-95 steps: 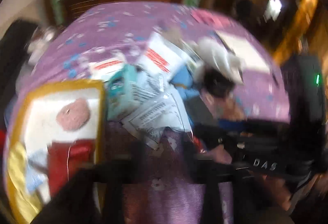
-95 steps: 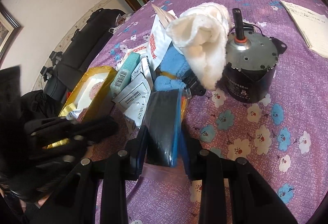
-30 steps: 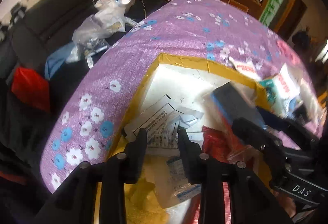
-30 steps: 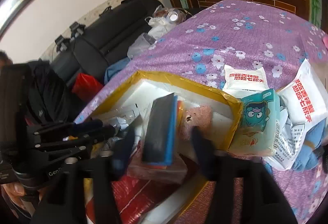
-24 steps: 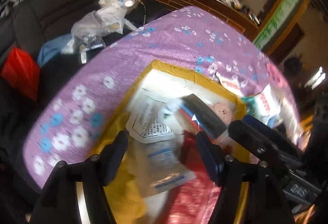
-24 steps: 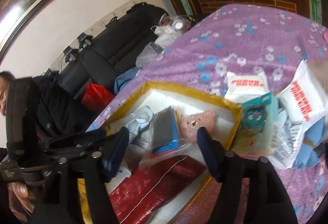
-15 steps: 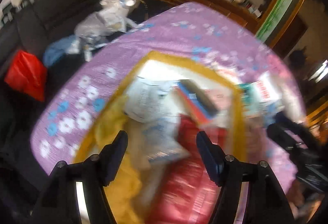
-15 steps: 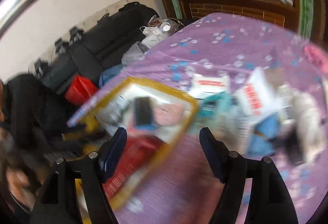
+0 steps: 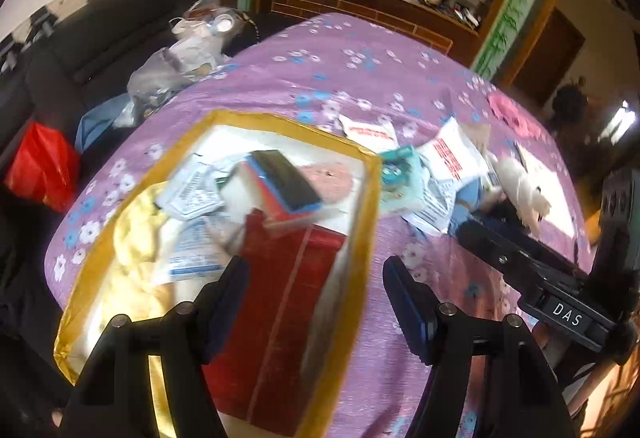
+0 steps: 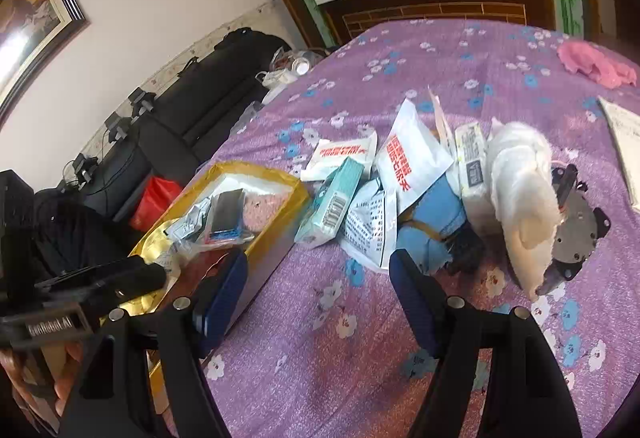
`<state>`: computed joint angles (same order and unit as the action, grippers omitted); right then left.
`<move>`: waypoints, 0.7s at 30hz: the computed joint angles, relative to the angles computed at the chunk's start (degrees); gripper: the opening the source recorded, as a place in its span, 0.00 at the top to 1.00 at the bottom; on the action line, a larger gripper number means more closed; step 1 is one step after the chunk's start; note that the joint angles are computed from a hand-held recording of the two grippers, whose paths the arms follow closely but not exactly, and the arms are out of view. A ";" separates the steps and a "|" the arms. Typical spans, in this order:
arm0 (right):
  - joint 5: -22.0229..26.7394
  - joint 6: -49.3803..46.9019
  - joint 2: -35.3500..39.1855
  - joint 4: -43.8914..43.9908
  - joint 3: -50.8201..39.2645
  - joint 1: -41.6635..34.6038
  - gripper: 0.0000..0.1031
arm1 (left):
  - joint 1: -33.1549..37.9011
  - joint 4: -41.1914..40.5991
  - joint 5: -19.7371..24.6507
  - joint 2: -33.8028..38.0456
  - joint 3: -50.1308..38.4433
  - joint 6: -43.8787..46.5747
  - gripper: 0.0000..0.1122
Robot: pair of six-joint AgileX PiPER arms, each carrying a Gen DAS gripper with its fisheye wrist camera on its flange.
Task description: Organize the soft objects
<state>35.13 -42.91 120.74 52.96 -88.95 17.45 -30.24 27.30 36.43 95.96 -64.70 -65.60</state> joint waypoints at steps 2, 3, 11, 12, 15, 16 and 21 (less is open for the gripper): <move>0.10 0.56 0.39 -0.62 -0.56 0.09 0.29 | -0.49 -0.51 -0.07 0.95 -1.12 1.00 0.35; 0.18 0.37 0.37 -0.53 -0.42 -0.01 0.29 | -0.81 -0.63 0.22 1.23 -1.60 1.00 0.35; -1.14 1.11 -0.63 -1.66 1.23 -0.49 0.29 | -1.28 -2.86 0.20 2.39 -3.46 3.88 0.35; -0.60 1.51 -0.59 -1.65 1.02 -0.78 0.29 | -1.13 -3.75 -0.22 2.57 -3.86 5.56 0.35; -0.49 1.01 -1.00 -0.52 1.46 -1.45 0.29 | -1.56 -3.00 1.68 4.58 -7.64 7.39 0.35; -0.29 0.87 -0.85 -0.30 1.28 -1.74 0.29 | -1.25 -4.05 2.08 5.42 -8.99 8.88 0.35; 3.60 -2.91 -1.28 8.98 1.64 -6.35 0.35 | 0.99 -8.46 5.85 14.23 -20.94 18.85 0.36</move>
